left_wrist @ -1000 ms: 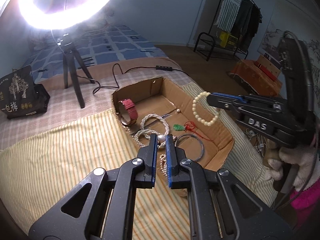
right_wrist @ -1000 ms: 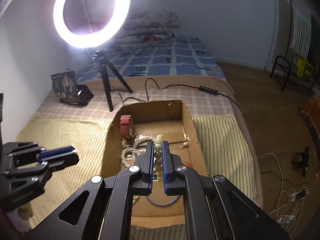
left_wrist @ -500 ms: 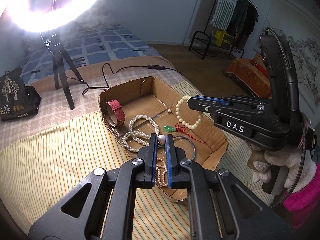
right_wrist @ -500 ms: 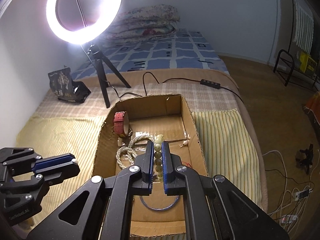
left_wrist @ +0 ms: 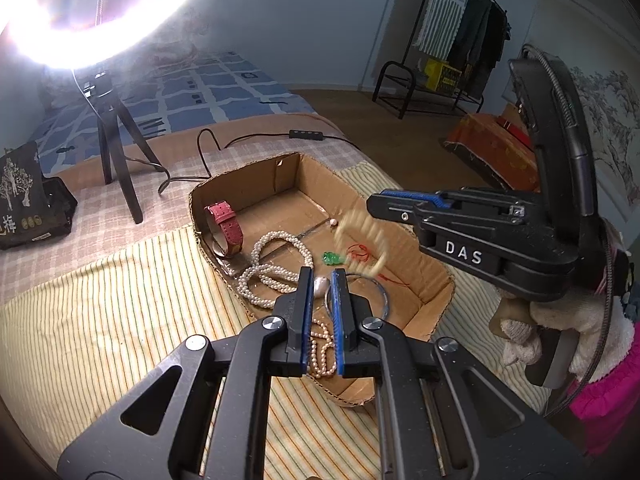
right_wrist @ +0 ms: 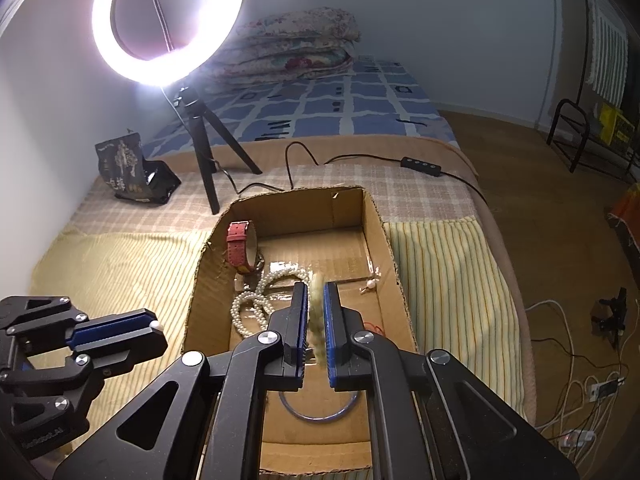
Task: Organize jewelry
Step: 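Open both tools to drop the earring and bracelet into the box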
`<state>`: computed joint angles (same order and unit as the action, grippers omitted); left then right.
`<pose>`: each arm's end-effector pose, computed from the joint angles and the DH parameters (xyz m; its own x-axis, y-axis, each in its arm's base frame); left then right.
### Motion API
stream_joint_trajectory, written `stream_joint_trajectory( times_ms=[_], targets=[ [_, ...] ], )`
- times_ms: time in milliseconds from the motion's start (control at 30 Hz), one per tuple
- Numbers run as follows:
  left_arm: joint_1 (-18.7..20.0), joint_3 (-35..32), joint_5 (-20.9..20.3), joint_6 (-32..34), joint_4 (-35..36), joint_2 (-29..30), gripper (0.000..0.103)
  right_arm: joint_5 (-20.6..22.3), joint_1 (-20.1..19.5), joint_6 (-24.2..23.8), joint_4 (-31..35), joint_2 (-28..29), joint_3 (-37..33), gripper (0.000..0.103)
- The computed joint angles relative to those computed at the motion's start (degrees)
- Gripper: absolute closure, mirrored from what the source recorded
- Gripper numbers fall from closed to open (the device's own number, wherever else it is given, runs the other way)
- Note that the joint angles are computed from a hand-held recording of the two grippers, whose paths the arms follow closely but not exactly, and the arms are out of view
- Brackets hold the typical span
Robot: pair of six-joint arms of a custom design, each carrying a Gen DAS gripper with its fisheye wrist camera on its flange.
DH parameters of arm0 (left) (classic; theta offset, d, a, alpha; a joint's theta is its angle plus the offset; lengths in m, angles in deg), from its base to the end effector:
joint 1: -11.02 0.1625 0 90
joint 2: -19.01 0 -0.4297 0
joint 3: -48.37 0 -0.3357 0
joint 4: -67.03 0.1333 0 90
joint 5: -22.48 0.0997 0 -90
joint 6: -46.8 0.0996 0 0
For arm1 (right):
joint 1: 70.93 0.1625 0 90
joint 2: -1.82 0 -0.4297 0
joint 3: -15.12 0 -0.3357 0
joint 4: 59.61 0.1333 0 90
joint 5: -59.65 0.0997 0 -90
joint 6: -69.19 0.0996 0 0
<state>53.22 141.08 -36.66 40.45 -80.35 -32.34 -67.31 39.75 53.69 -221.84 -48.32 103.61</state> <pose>-0.3501 -0.5663 0.2216 -0.7561 0.4661 -0.4595 0.6323 0.7015 -0.3288 0.3038 -0.5970 0.2736 -0.7561 -0.1773 0.6300 -0.5139 0.7569 -0.4038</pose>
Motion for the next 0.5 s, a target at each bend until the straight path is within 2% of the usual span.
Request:
stream_joint_trajectory(
  times_ms=[33, 67, 100, 167, 300, 433, 500],
  targets=[
    [0.0, 0.0, 0.1, 0.0, 0.2, 0.0, 0.097, -0.2, 0.1, -0.1, -0.2, 0.1, -0.1, 0.088],
    [0.0, 0.0, 0.1, 0.0, 0.3, 0.0, 0.092, -0.2, 0.1, -0.1, -0.5, 0.1, -0.1, 0.085],
    [0.0, 0.0, 0.2, 0.0, 0.2, 0.0, 0.079, -0.3, 0.1, -0.2, -0.6, 0.2, -0.1, 0.077],
    [-0.1, 0.5, 0.5, 0.1, -0.7, -0.1, 0.066, -0.4, 0.2, -0.4, -1.0, 0.2, -0.1, 0.074],
    [-0.3, 0.7, 0.9, 0.1, -0.8, -0.3, 0.066, -0.8, 0.4, -0.4, -1.1, 0.2, -0.1, 0.073],
    [-0.5, 0.9, 1.2, -0.1, -0.5, -0.7, 0.066, -1.3, 0.7, -0.2, -1.4, 0.1, 0.1, 0.066],
    [-0.6, 1.1, 1.2, -0.1, -0.5, -1.0, 0.065, -1.7, 0.9, -0.2, -1.7, 0.0, 0.3, 0.066]
  ],
)
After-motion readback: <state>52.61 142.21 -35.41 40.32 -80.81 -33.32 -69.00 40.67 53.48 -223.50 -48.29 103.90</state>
